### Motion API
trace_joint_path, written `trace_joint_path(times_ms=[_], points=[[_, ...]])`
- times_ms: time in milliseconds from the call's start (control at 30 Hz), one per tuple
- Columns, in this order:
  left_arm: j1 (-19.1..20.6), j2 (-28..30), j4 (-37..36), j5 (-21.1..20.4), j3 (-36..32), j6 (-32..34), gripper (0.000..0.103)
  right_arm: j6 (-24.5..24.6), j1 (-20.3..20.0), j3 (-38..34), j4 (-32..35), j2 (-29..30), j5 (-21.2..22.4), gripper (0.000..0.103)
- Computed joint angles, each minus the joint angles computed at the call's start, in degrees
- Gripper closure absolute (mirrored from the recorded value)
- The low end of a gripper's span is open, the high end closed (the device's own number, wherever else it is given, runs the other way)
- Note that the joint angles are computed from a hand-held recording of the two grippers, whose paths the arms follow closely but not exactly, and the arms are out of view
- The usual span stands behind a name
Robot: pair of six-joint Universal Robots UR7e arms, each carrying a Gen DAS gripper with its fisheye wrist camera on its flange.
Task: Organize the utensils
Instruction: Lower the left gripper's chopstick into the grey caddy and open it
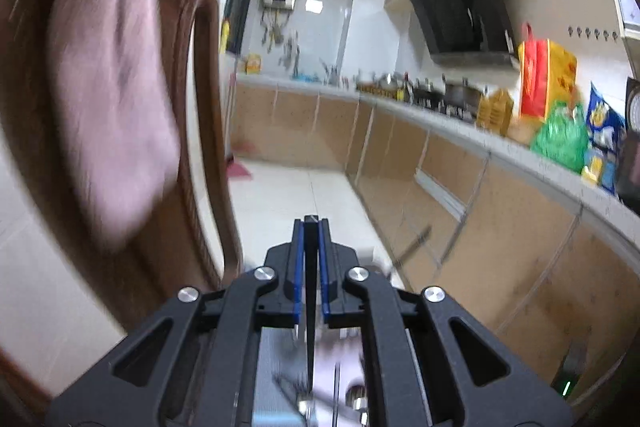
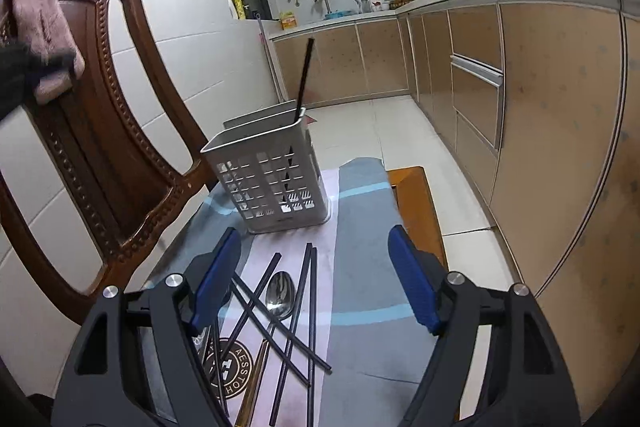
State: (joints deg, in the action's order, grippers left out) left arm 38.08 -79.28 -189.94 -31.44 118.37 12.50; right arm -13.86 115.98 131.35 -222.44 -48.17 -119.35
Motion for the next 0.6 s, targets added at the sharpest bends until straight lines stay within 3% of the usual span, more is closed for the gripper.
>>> trace_joint_path(times_ms=[233, 367, 600], points=[[2.0, 9.6, -3.6, -2.7, -15.3, 7.2, 0.096, 0.3, -1.7, 0.3, 0.0, -1.2, 1.8, 0.028], [5.7, 15.0, -1.4, -4.3, -21.8, 6.3, 0.096, 1.1, -3.1, 0.7, 0.2, -2.3, 3.0, 0.028], [11.9, 20.7, -1.9, -7.8, -25.7, 3.8, 0.096, 0.6, -3.7, 0.7, 1.3, -2.9, 4.4, 0.029]])
